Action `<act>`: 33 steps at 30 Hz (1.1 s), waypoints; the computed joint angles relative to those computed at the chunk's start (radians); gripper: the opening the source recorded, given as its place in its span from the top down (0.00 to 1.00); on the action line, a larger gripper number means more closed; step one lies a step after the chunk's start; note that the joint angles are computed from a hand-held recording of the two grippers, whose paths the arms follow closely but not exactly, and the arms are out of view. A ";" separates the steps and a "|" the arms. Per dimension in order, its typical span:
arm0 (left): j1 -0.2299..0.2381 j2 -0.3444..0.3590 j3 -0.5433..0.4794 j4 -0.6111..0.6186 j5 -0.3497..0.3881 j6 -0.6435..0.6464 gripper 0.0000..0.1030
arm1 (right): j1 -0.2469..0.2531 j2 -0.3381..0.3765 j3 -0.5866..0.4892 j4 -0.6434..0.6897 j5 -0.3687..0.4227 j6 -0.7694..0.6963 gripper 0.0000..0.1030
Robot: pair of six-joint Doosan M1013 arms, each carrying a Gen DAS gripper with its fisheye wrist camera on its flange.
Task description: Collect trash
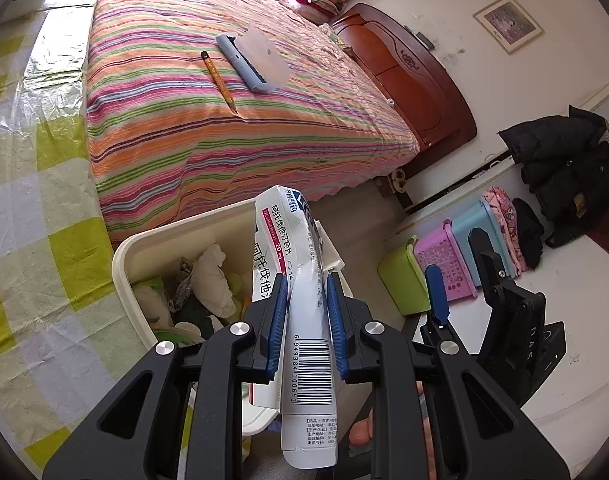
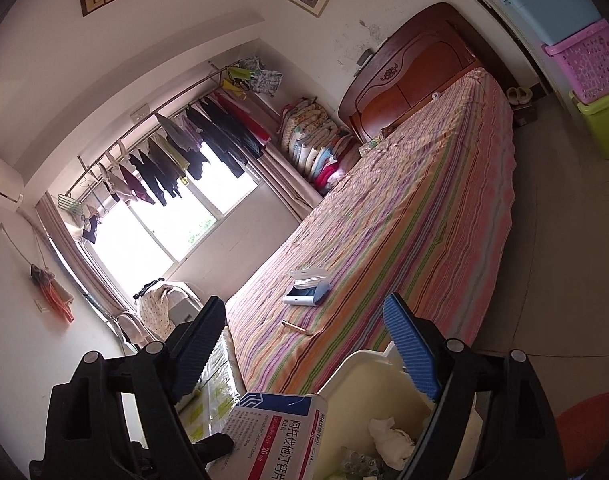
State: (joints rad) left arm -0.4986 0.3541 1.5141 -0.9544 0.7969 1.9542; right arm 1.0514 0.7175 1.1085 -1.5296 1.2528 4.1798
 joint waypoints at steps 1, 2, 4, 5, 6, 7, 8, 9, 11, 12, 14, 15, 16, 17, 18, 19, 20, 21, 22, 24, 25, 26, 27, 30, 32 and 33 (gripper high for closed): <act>-0.005 -0.002 0.001 0.011 -0.010 -0.001 0.77 | -0.001 -0.002 0.003 -0.001 -0.002 0.005 0.23; -0.009 -0.004 0.001 0.024 -0.024 -0.009 0.63 | -0.001 -0.002 0.003 0.000 -0.003 0.007 0.23; -0.019 -0.015 0.014 0.055 -0.084 -0.049 0.29 | -0.001 -0.002 0.004 -0.001 -0.003 0.008 0.23; -0.023 -0.022 0.023 0.063 -0.120 -0.058 0.23 | -0.001 -0.002 0.002 -0.002 -0.001 0.007 0.23; -0.028 -0.031 0.032 0.077 -0.152 -0.062 0.22 | -0.002 -0.001 0.001 0.000 0.000 0.001 0.23; -0.031 -0.036 0.034 0.100 -0.165 -0.065 0.20 | -0.002 -0.001 -0.001 0.000 0.001 -0.003 0.23; -0.033 -0.040 0.036 0.122 -0.172 -0.068 0.20 | -0.002 0.000 -0.001 -0.003 0.003 -0.001 0.23; -0.037 -0.047 0.039 0.171 -0.186 -0.094 0.20 | 0.000 0.001 -0.002 -0.006 0.009 0.002 0.23; -0.053 -0.065 0.049 0.364 -0.231 -0.249 0.20 | 0.000 0.006 -0.011 0.006 0.021 -0.010 0.23; -0.061 -0.074 0.056 0.479 -0.250 -0.343 0.20 | 0.002 0.008 -0.017 0.020 0.024 -0.024 0.23; -0.074 -0.096 0.076 0.683 -0.280 -0.512 0.19 | 0.003 0.014 -0.042 0.062 0.027 -0.087 0.23; -0.079 -0.109 0.090 0.774 -0.294 -0.586 0.19 | 0.005 0.020 -0.062 0.090 0.040 -0.136 0.23; -0.085 -0.122 0.106 0.878 -0.305 -0.671 0.17 | 0.008 0.025 -0.079 0.113 0.048 -0.181 0.23; -0.090 -0.137 0.123 0.963 -0.312 -0.739 0.16 | 0.011 0.027 -0.092 0.131 0.046 -0.225 0.20; -0.094 -0.149 0.137 1.035 -0.314 -0.797 0.16 | 0.014 0.028 -0.103 0.150 0.039 -0.266 0.12; -0.097 -0.162 0.152 1.109 -0.310 -0.856 0.16 | 0.017 0.032 -0.121 0.175 0.039 -0.314 0.10; -0.100 -0.174 0.164 1.160 -0.308 -0.895 0.16 | 0.020 0.036 -0.141 0.206 0.038 -0.366 0.10; -0.101 -0.189 0.182 1.206 -0.309 -0.930 0.16 | 0.024 0.039 -0.157 0.233 0.030 -0.415 0.10; -0.104 -0.204 0.198 1.253 -0.308 -0.968 0.16 | 0.029 0.043 -0.174 0.254 0.021 -0.461 0.10; -0.113 -0.230 0.225 1.356 -0.300 -1.046 0.16 | 0.040 0.059 -0.219 0.292 0.033 -0.552 0.10; -0.117 -0.244 0.241 1.403 -0.299 -1.081 0.16 | 0.047 0.066 -0.236 0.299 0.034 -0.589 0.10; -0.120 -0.255 0.253 1.440 -0.295 -1.109 0.16 | 0.054 0.073 -0.253 0.304 0.035 -0.627 0.10; -0.124 -0.269 0.268 1.478 -0.292 -1.140 0.16 | 0.061 0.081 -0.270 0.309 0.040 -0.665 0.09; -0.132 -0.305 0.301 1.567 -0.281 -1.205 0.16 | 0.076 0.101 -0.316 0.342 0.046 -0.757 0.09; -0.138 -0.326 0.321 1.614 -0.271 -1.249 0.12 | 0.083 0.110 -0.337 0.367 0.042 -0.802 0.09; -0.140 -0.338 0.332 1.628 -0.270 -1.262 0.10 | 0.086 0.117 -0.351 0.378 0.045 -0.823 0.09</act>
State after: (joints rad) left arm -0.6387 0.0163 1.8460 0.6740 0.5268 0.6924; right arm 1.1371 0.8344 0.7578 -1.1520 1.2978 3.3572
